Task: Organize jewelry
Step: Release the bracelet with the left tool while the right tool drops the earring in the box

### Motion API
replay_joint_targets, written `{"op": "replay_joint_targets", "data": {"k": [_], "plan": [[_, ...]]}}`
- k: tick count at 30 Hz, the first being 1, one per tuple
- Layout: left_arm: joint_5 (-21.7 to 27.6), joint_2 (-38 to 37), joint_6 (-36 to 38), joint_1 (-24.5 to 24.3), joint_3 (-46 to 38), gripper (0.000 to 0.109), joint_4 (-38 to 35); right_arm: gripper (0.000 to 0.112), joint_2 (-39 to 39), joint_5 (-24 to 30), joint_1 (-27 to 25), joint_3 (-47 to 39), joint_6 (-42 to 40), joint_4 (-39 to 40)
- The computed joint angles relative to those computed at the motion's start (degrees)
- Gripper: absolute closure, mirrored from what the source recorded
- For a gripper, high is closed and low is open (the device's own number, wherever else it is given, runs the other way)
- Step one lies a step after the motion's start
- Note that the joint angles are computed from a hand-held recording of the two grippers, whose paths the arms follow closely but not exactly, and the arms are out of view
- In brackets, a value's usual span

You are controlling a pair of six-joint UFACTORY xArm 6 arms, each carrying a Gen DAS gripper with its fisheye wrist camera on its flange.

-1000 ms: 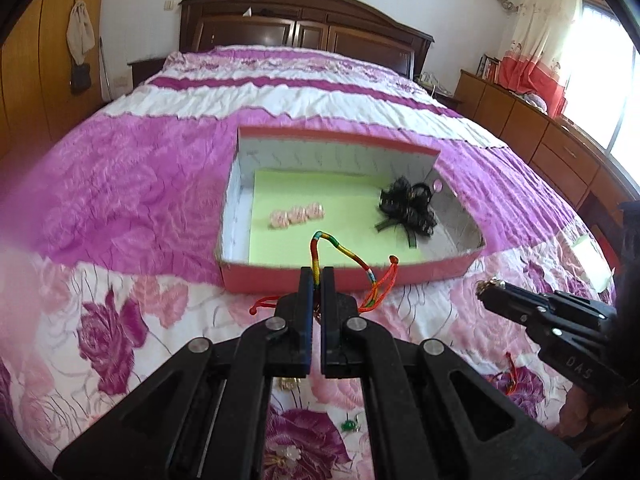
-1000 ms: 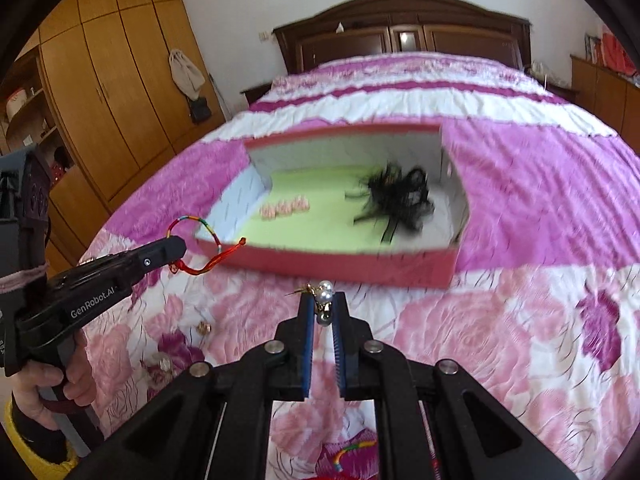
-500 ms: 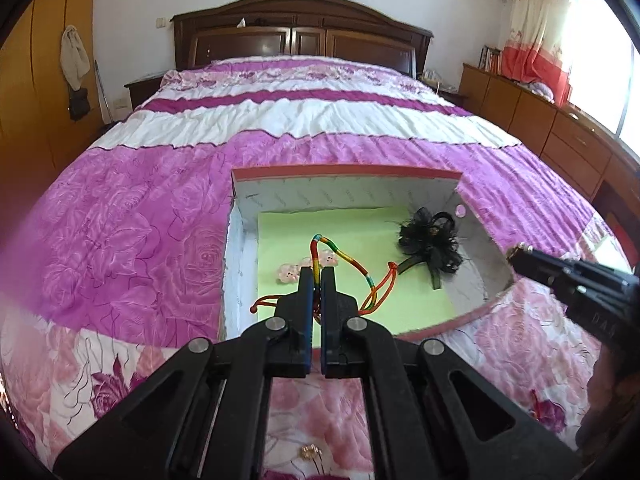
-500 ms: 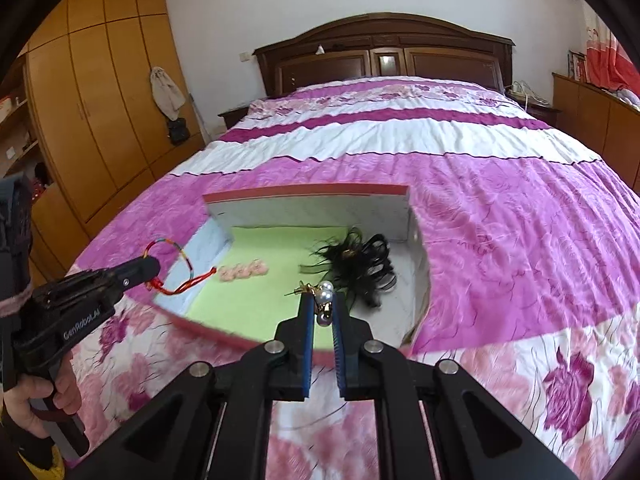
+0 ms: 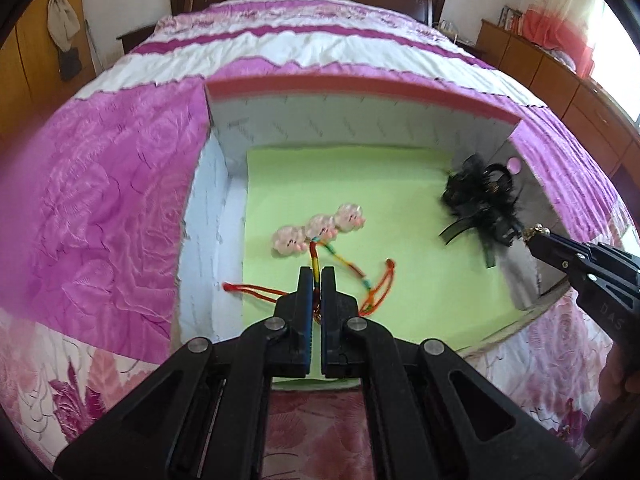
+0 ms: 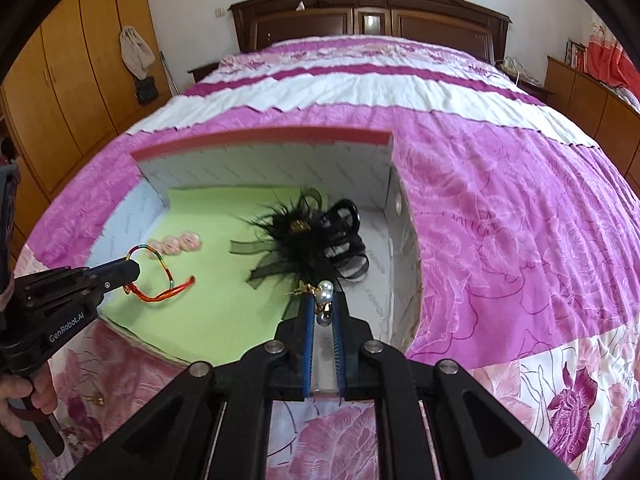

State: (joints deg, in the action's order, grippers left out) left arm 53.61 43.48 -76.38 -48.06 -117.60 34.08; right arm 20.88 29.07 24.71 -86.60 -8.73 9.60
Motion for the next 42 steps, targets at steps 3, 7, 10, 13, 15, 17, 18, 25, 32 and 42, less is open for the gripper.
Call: {"op": "replay_joint_targets", "data": {"k": [3, 7, 10, 13, 15, 17, 18, 25, 32, 42], "plan": [[0.3, 0.2, -0.4, 0.2, 0.1, 0.109, -1.4, 0.102, 0.2, -0.9, -0.1, 0.6, 1.4, -1.7], [2.9, 1.7, 1.1, -0.1, -2.6, 0.107, -2.0, 0.095, -0.4, -2.5, -0.1, 2.0, 1.3, -1.1], [0.8, 0.4, 0.0, -0.2, -0.5, 0.096, -1.6, 0.085, -0.7, -3.1, 0.0, 2.3, -0.1, 0.5], [-0.4, -1.9, -2.0, -0.7, 2.2, 0.088, 0.2, 0.082, -2.0, -5.0, 0.2, 3.8, -2.3, 2.9], [-0.9, -3.3, -3.0, -0.9, 3.7, 0.087, 1.5, 0.079, -3.3, -6.5, 0.4, 5.3, -3.9, 5.2], [-1.0, -4.9, -4.3, -1.3, 5.3, 0.086, 2.7, 0.076, -4.8, -8.1, 0.6, 6.6, -5.3, 7.5], [-1.2, -5.8, -5.0, -1.5, 6.3, 0.086, 3.3, 0.076, -5.7, -8.8, 0.7, 7.3, -5.9, 8.6], [-1.5, -10.9, -8.4, -3.1, 11.6, 0.085, 6.0, 0.076, -11.3, -10.1, 1.8, 11.8, -7.6, 12.3], [-2.8, -14.7, -10.4, -4.9, 16.6, 0.085, 6.8, 0.075, -17.3, -8.4, 2.4, 17.5, -8.3, 14.6], [-2.5, -17.3, -12.1, -7.1, 21.1, 0.085, 6.3, 0.075, -24.1, -5.8, 2.7, 24.9, -8.1, 16.6]]}}
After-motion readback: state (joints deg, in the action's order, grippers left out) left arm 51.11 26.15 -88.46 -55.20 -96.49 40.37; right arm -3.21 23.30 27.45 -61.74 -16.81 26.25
